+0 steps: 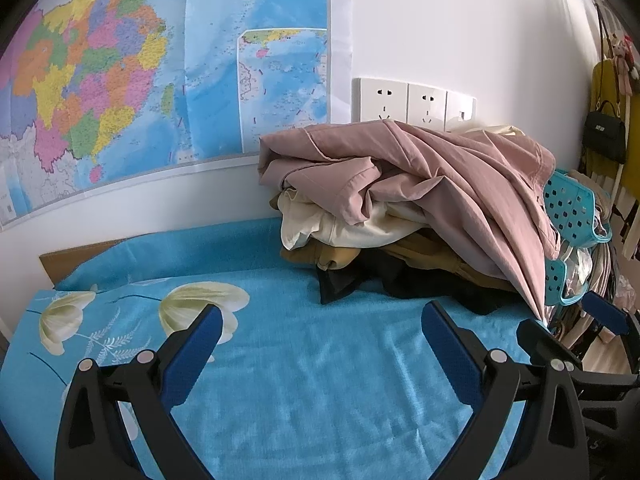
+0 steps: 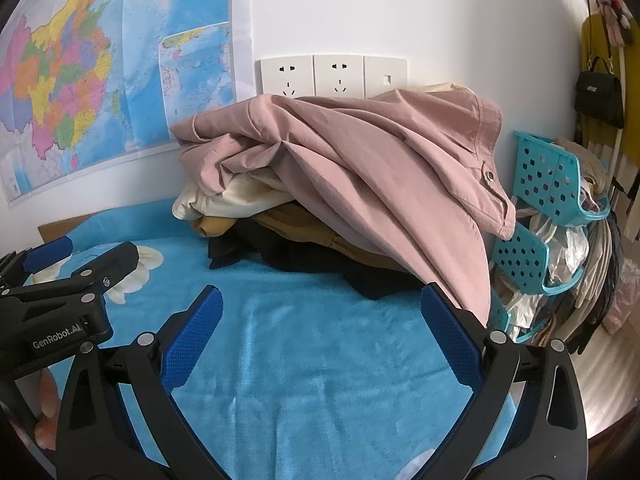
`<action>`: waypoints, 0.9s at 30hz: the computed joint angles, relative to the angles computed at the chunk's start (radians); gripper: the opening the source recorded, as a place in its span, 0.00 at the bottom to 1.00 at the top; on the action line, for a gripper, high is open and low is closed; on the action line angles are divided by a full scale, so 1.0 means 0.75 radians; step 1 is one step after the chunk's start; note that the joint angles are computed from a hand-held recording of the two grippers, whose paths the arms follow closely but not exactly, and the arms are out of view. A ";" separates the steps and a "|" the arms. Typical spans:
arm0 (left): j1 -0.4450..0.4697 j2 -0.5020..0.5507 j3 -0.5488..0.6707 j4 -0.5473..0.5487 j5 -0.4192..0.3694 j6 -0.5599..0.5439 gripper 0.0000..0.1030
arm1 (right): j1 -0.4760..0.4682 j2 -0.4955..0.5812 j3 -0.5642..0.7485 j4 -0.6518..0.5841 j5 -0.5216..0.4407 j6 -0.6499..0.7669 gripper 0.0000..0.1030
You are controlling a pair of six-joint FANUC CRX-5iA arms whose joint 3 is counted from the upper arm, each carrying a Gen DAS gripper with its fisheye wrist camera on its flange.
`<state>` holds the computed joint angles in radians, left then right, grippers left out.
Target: Fold large clothes
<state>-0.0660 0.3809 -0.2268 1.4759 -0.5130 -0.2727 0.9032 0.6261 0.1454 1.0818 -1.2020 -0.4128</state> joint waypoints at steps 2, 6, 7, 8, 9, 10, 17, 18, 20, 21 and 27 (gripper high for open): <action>0.000 0.001 0.002 -0.002 -0.001 0.005 0.94 | 0.001 -0.001 -0.001 0.000 0.002 0.000 0.95; -0.002 -0.001 -0.002 0.009 0.003 -0.006 0.94 | 0.001 0.004 0.005 -0.003 -0.006 0.007 0.95; -0.001 0.000 0.000 -0.001 0.002 0.004 0.94 | 0.001 0.004 0.007 -0.004 -0.006 0.009 0.95; 0.000 0.000 0.000 -0.001 -0.001 0.003 0.94 | 0.002 0.006 0.009 -0.004 -0.008 0.010 0.95; -0.001 0.000 -0.001 0.004 0.001 -0.001 0.94 | 0.002 0.006 0.010 -0.003 -0.008 0.011 0.95; -0.001 0.000 0.000 0.000 0.000 0.004 0.94 | 0.002 0.004 0.008 -0.004 -0.006 0.012 0.95; 0.006 0.005 0.009 -0.012 -0.009 0.017 0.94 | 0.002 0.007 0.017 -0.010 -0.010 0.024 0.95; 0.008 0.005 0.011 -0.015 -0.012 0.021 0.94 | 0.003 0.008 0.019 -0.009 -0.014 0.023 0.95; 0.008 0.006 0.011 -0.015 -0.013 0.018 0.94 | 0.003 0.010 0.023 -0.010 -0.017 0.027 0.95; 0.009 0.004 0.009 -0.010 -0.013 0.015 0.94 | 0.004 0.011 0.026 -0.010 -0.021 0.030 0.95; 0.013 0.004 0.008 -0.017 -0.016 0.024 0.94 | 0.011 0.016 0.039 -0.014 -0.040 0.056 0.95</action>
<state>-0.0562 0.3843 -0.2206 1.4632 -0.5252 -0.2548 0.9112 0.6384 0.1746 1.0709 -1.2323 -0.3706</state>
